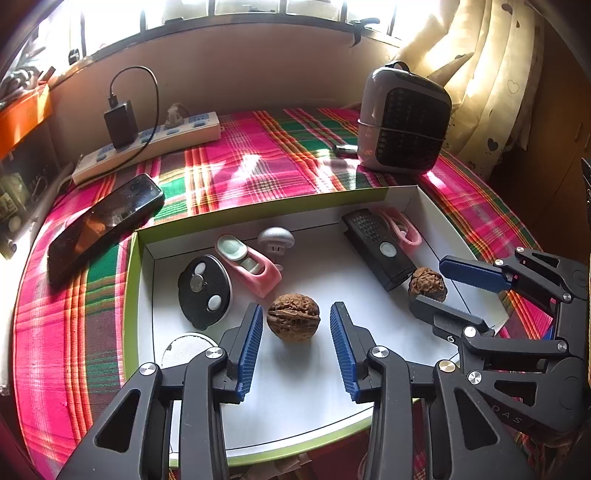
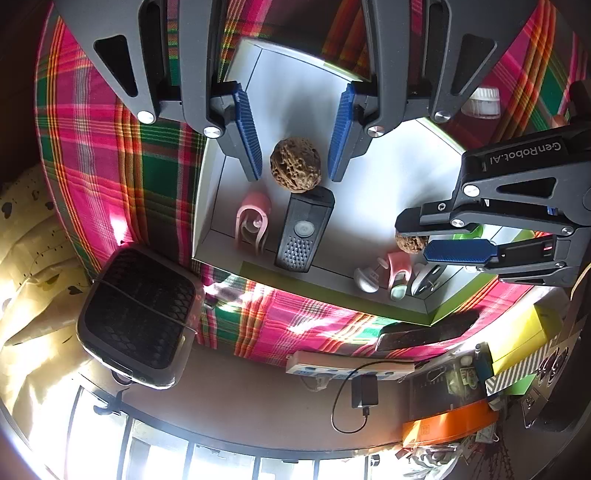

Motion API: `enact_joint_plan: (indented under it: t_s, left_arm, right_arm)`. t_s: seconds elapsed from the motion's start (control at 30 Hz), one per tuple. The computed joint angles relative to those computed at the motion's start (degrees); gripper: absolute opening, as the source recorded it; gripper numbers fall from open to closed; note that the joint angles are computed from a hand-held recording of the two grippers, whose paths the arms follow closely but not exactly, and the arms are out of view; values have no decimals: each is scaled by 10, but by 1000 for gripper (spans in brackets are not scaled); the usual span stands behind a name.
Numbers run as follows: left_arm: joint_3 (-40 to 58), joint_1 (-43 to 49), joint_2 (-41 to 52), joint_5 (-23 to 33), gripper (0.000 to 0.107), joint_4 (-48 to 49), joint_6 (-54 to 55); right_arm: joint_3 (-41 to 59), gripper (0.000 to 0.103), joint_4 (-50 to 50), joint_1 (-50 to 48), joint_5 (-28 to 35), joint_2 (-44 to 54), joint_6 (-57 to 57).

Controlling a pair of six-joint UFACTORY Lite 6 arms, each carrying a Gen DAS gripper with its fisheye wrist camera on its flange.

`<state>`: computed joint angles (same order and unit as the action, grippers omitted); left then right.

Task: Organize objects
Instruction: 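Lower the walnuts into the box and open both tools, then withdraw both tools from the box toward the white jar and cable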

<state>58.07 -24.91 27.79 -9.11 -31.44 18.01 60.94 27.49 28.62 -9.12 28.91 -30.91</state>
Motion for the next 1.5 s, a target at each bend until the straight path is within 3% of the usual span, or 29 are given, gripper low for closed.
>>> enact_joint_plan:
  t_s: [0.77,1.13,1.5]
  left_arm:
    - [-130,-11,-132,-40,38,54,-67]
    - [-261,0,-257,-61,39,119,-145]
    - [-386,53,-348,-88,40,268,-302]
  right_arm:
    - [-93,42,60,32,-37,-95,-17]
    - [-166,42,-43,54,-49,-159,115]
    - [-217,47,-198,85,-72,-186,283]
